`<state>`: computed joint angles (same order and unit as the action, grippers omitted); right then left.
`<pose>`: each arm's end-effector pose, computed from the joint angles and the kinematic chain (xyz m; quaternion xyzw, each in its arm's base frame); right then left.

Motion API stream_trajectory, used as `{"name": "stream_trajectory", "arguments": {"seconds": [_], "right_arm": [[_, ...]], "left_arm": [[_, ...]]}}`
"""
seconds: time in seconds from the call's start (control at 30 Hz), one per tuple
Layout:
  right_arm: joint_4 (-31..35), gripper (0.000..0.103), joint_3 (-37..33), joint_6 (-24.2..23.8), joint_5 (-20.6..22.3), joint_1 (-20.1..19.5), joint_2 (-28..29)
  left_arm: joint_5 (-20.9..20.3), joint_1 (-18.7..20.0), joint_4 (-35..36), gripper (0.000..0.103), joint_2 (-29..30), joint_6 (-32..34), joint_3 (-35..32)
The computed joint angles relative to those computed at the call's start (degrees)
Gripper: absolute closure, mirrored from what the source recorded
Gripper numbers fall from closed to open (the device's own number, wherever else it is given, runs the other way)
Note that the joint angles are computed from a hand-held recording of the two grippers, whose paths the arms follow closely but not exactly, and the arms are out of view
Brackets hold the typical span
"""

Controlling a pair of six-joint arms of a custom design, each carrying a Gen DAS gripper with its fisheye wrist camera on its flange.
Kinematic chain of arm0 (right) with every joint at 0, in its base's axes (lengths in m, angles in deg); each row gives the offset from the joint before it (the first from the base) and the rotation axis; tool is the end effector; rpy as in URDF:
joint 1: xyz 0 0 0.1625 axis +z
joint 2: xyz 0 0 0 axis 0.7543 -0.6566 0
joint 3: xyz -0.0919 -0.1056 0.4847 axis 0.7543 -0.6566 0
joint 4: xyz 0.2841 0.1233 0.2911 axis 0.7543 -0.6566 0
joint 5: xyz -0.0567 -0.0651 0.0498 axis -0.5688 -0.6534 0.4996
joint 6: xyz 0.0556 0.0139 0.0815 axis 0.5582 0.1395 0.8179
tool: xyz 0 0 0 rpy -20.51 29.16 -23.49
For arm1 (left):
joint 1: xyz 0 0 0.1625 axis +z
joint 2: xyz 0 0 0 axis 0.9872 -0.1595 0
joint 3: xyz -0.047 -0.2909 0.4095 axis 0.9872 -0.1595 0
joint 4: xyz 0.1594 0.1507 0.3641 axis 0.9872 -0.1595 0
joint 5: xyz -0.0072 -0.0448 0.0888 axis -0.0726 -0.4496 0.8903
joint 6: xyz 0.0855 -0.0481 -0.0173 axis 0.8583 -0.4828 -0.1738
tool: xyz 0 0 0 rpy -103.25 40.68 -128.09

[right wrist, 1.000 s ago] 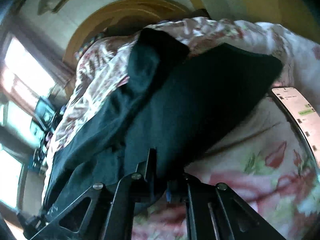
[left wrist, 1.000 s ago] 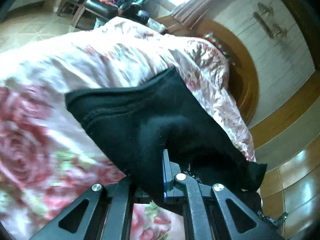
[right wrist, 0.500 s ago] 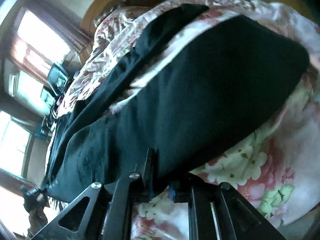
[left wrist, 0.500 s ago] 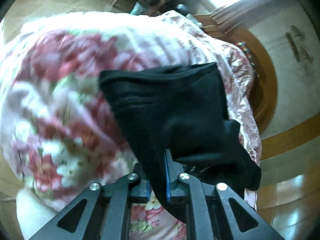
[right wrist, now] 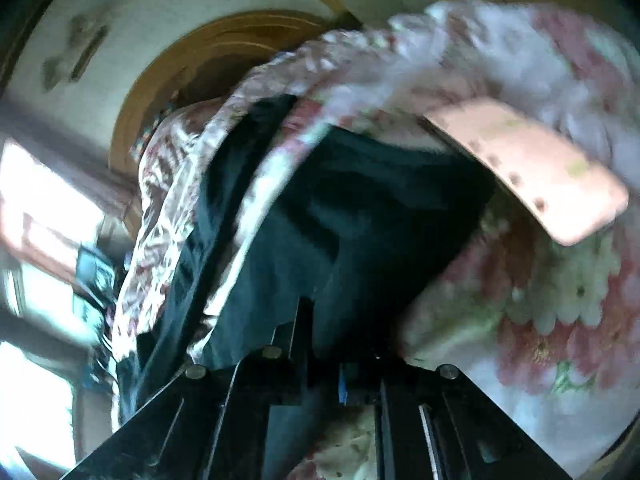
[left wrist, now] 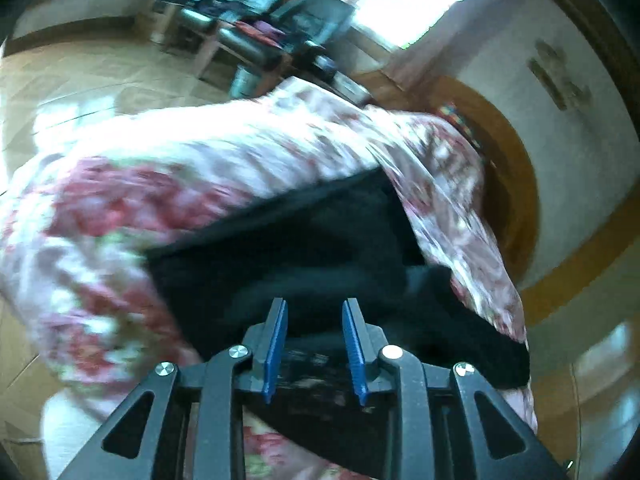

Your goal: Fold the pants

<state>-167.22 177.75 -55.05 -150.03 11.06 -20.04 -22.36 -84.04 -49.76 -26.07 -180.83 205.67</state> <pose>-0.1051 -0.4862 0.4903 0.0065 -0.9376 0.3376 0.0828 -0.2471 -0.1905 0.1777 -0.2777 0.7489 -0.5694 0.1943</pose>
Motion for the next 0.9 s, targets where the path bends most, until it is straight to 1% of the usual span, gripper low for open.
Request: {"name": "stream_trajectory", "arguments": {"seconds": [0.03,0.1,0.13,0.17,0.2,0.23,0.27,0.3,0.33,0.37,0.4,0.43,0.47,0.5,0.53,0.57,0.6,0.63,0.67,0.7,0.73,0.77,0.8,0.83,0.87,0.9], "right_arm": [[-1.27,0.094,0.42,-1.60,-0.24,0.31,-0.70],[-4.63,0.094,1.07,-2.05,-1.52,0.98,-1.40],[-7.50,0.094,1.51,-2.60,-4.33,1.65,-1.12],[-10.03,0.094,1.91,-3.66,-8.06,2.95,-0.21],[-10.57,0.092,2.11,-4.92,-9.98,3.25,0.01],[-10.37,0.091,1.98,-6.80,-13.86,4.22,0.94],[-9.93,0.087,1.89,-7.66,-15.81,4.62,1.08],[-11.22,0.085,2.38,-9.07,-17.60,4.82,1.04],[-14.91,0.075,3.70,-10.50,-19.16,5.14,0.82],[-20.91,0.065,5.48,-11.79,-21.27,5.89,0.75],[-26.91,0.062,6.99,-12.05,-23.33,6.69,0.80],[-32.91,0.057,8.52,-10.90,-24.40,7.26,0.04],[-36.89,0.053,9.82,-9.43,-23.07,7.38,-0.57],[-38.46,0.052,10.96,-9.06,-19.35,6.84,-1.47],[-37.63,0.052,11.69,-9.75,-16.78,6.75,-2.54],[-36.48,0.052,12.47,-12.45,-14.89,7.85,-3.02],[-36.06,0.052,13.20,-14.59,-14.15,8.52,-3.15],[-34.17,0.050,13.75,-17.65,-13.30,9.81,-2.99],[-30.04,0.045,13.91,-20.53,-12.23,11.15,-2.63],[-25.79,0.043,13.75,-22.51,-11.90,12.33,-2.08],[-22.88,0.043,14.04,-24.46,-12.17,13.68,-1.05],[-21.88,0.043,14.61,-26.46,-13.53,15.23,0.62],[-22.44,0.043,15.32,-28.66,-15.40,16.83,2.91],[-23.66,0.043,15.85,-30.02,-16.24,17.51,4.37],[-27.01,0.042,16.90,-31.59,-18.08,18.76,6.74],[-30.59,0.041,17.53,-32.09,-19.90,19.54,9.02]], "left_arm": [[2.54,2.07,-4.43,0.074,0.62,4.15,0.49],[5.51,6.24,-13.99,0.074,2.37,13.48,1.27],[6.41,8.42,-18.95,0.074,3.42,17.96,1.71],[7.01,10.28,-24.30,0.074,4.56,22.36,2.34],[7.36,12.17,-30.15,0.074,5.86,26.94,3.03],[6.89,14.50,-36.15,0.074,7.37,31.76,3.34],[5.93,16.52,-41.90,0.074,8.44,36.09,3.90],[5.35,17.43,-45.36,0.074,9.08,38.31,4.32],[5.13,18.37,-49.91,0.074,9.74,40.95,5.11],[5.23,18.66,-52.13,0.069,9.96,42.35,5.47],[5.86,18.62,-53.95,0.065,9.95,43.80,5.79],[6.71,18.56,-55.19,0.060,9.59,45.42,6.01],[7.48,18.51,-55.52,0.056,9.09,46.97,5.84],[8.23,18.81,-55.66,0.052,8.58,48.92,5.44],[8.89,19.16,-55.21,0.044,8.05,50.73,4.87],[9.52,19.83,-54.57,0.039,7.32,52.77,4.10],[10.43,20.55,-53.85,0.039,6.54,54.27,3.40],[11.28,21.63,-53.78,0.039,6.52,55.72,2.56],[11.66,22.48,-52.18,0.039,5.72,56.53,1.68],[12.05,24.03,-49.28,0.039,4.87,57.91,-0.08],[12.59,25.40,-46.59,0.039,4.60,58.57,-1.69],[13.36,26.48,-41.51,0.039,3.85,58.12,-3.57],[14.54,27.97,-37.45,0.039,3.45,58.67,-5.50],[15.23,28.84,-35.80,0.039,3.15,59.30,-6.36],[16.01,30.38,-35.56,0.039,2.75,61.39,-7.19],[16.00,31.24,-34.19,0.039,1.63,61.89,-7.57]]}}
